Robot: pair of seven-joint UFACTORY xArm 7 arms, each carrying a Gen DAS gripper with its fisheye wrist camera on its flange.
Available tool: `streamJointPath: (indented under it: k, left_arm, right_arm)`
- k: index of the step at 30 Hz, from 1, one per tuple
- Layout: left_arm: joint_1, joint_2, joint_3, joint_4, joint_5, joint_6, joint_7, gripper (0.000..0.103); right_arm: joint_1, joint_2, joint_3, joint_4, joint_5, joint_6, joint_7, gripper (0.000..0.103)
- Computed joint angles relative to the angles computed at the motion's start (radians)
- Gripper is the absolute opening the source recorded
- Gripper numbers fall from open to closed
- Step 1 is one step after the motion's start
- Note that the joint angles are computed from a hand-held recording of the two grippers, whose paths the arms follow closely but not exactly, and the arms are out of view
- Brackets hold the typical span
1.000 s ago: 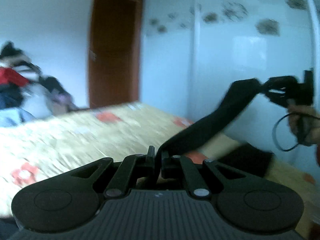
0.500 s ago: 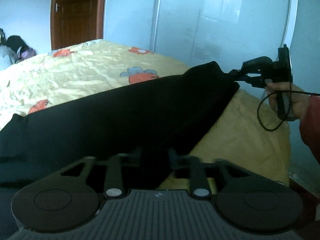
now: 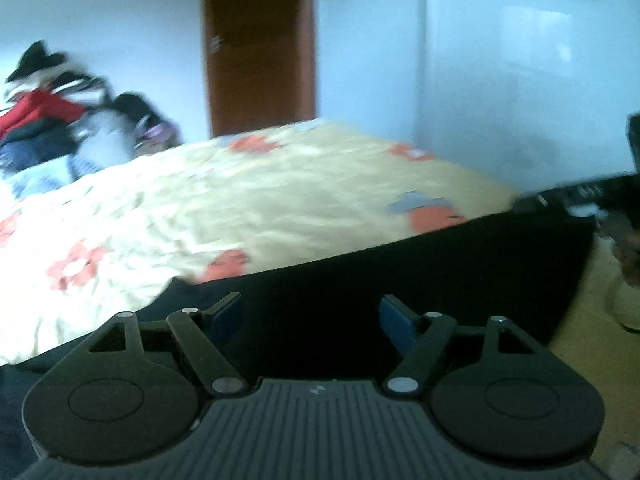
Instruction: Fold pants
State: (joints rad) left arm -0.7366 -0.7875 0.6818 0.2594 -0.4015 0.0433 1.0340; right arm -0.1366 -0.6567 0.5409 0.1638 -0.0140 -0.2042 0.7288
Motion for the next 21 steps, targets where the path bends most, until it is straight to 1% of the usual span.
streamJointPath:
  k: [1,2,3,4,5,6,7,8,9,10,11,12,13,14,15,17,18,19,20,21]
  left_arm:
    - [-0.001,0.04,-0.008,0.011,-0.005,-0.024,-0.015,0.077]
    - [0.001,0.078,-0.011,0.023,-0.004,-0.039,-0.029,0.077]
    - [0.013,0.109,-0.019,0.029,-0.002,-0.05,-0.046,0.077]
    - [0.032,0.121,-0.025,0.032,0.004,-0.049,-0.06,0.077]
    - [0.04,0.119,-0.017,0.03,0.009,-0.042,-0.065,0.077]
    - [0.044,0.111,-0.001,0.033,0.014,-0.02,-0.062,0.077]
    - [0.052,0.102,0.003,0.032,0.013,0.003,-0.062,0.077]
    - [0.057,0.084,0.007,0.025,0.009,0.024,-0.056,0.077]
    - [0.061,0.064,0.018,0.021,0.007,0.047,-0.037,0.078]
    - [0.064,0.046,0.016,0.007,0.001,0.057,-0.02,0.078]
    - [0.072,0.026,0.003,-0.011,-0.003,0.061,-0.006,0.078]
    - [0.077,0.007,-0.01,-0.031,-0.005,0.064,0.01,0.079]
    - [0.077,-0.008,-0.019,-0.049,-0.005,0.065,0.027,0.079]
    - [0.07,-0.019,-0.028,-0.068,-0.007,0.06,0.043,0.079]
    - [0.084,-0.04,-0.046,-0.09,0.001,0.073,0.06,0.079]
    - [0.127,-0.083,-0.084,-0.135,0.022,0.109,0.1,0.08]
    - [0.143,-0.103,-0.096,-0.161,0.029,0.113,0.127,0.081]
    - [0.152,-0.129,-0.099,-0.189,0.033,0.1,0.158,0.081]
    - [0.163,-0.173,-0.099,-0.226,0.039,0.075,0.193,0.081]
    - [0.166,-0.199,-0.095,-0.25,0.044,0.05,0.217,0.081]
  right_arm:
    - [0.015,0.068,-0.044,0.023,-0.02,0.01,-0.025,0.091]
    - [0.022,0.113,-0.073,0.048,-0.029,0.055,-0.047,0.091]
    - [0.014,0.132,-0.083,0.053,-0.047,0.06,-0.061,0.091]
    - [0.003,0.109,-0.087,0.039,-0.047,0.062,-0.089,0.091]
    - [-0.032,0.05,-0.048,0.019,-0.037,0.105,-0.076,0.091]
    - [-0.108,-0.031,0.033,0.006,-0.034,0.191,-0.025,0.091]
    - [-0.197,-0.123,0.125,0.0,-0.07,0.295,0.062,0.091]
    - [-0.243,-0.202,0.194,-0.006,-0.069,0.4,0.117,0.092]
    - [-0.255,-0.271,0.222,-0.018,-0.037,0.477,0.151,0.092]
    - [-0.227,-0.328,0.208,-0.042,-0.001,0.513,0.165,0.092]
    - [-0.156,-0.368,0.157,-0.074,-0.005,0.506,0.196,0.092]
    - [-0.08,-0.395,0.096,-0.114,0.004,0.458,0.187,0.094]
    - [-0.017,-0.381,0.036,-0.143,0.006,0.385,0.16,0.097]
    - [0.028,-0.348,-0.007,-0.145,-0.004,0.353,0.131,0.103]
    - [0.059,-0.325,-0.033,-0.138,-0.023,0.363,0.107,0.103]
    - [0.073,-0.285,-0.038,-0.104,-0.08,0.455,0.068,0.103]
    - [0.073,-0.306,-0.023,-0.113,-0.106,0.471,0.082,0.103]
    - [0.085,-0.35,-0.023,-0.126,-0.113,0.502,0.115,0.103]
    - [0.106,-0.429,-0.032,-0.143,-0.106,0.574,0.15,0.103]
    - [0.105,-0.494,0.0,-0.147,-0.104,0.644,0.22,0.103]
